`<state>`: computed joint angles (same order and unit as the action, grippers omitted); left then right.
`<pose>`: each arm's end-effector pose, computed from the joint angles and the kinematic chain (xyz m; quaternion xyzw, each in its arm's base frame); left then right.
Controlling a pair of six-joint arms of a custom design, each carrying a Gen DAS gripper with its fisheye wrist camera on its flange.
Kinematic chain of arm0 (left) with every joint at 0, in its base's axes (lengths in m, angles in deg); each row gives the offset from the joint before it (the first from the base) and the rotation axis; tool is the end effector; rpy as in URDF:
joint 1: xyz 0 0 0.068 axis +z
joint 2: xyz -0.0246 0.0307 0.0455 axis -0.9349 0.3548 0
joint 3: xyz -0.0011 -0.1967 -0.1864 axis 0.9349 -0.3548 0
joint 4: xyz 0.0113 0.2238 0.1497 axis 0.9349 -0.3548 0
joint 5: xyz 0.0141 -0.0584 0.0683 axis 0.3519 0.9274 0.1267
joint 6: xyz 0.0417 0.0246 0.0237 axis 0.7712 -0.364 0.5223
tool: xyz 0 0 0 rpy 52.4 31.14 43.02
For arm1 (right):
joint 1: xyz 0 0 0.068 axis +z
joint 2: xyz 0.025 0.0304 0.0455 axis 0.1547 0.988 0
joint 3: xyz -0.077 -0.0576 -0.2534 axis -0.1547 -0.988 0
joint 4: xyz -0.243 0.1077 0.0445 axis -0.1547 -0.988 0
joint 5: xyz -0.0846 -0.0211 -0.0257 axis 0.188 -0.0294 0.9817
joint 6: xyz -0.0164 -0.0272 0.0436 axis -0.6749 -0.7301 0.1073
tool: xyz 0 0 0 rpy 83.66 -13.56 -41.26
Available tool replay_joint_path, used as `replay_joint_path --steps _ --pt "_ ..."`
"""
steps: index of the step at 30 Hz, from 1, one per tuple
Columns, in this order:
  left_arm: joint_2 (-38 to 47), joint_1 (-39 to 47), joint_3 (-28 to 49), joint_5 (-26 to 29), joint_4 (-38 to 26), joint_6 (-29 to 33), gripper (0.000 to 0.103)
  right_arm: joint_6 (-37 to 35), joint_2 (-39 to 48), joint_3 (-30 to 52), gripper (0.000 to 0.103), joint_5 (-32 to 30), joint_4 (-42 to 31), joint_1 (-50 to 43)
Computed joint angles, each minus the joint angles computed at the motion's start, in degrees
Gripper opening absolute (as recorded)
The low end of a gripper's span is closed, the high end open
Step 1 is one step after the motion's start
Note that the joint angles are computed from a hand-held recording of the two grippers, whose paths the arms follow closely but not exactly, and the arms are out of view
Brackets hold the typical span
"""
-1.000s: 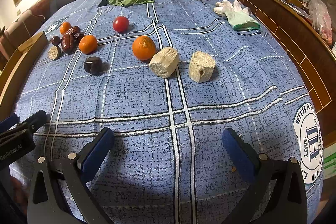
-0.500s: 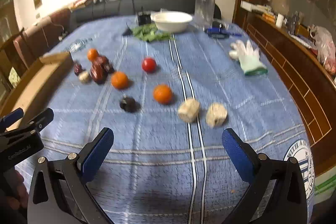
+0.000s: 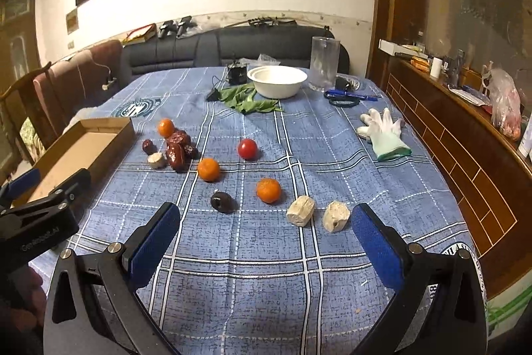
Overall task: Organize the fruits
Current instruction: 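Move both tools toward the scattered fruits on the table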
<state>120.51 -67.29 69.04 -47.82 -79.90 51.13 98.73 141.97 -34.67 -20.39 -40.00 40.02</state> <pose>0.2933 0.0035 0.2323 0.0681 0.8781 -0.0507 0.4709 0.2205 0.1091 0.2490 0.1122 0.8882 -0.0624 0.4412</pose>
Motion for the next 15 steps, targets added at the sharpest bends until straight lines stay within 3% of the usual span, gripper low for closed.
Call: replay_joint_path --steps 15 --pt "-3.6 0.0 -3.2 1.8 3.6 -0.3 0.103 0.7 -0.6 -0.6 0.103 2.7 -0.6 2.3"
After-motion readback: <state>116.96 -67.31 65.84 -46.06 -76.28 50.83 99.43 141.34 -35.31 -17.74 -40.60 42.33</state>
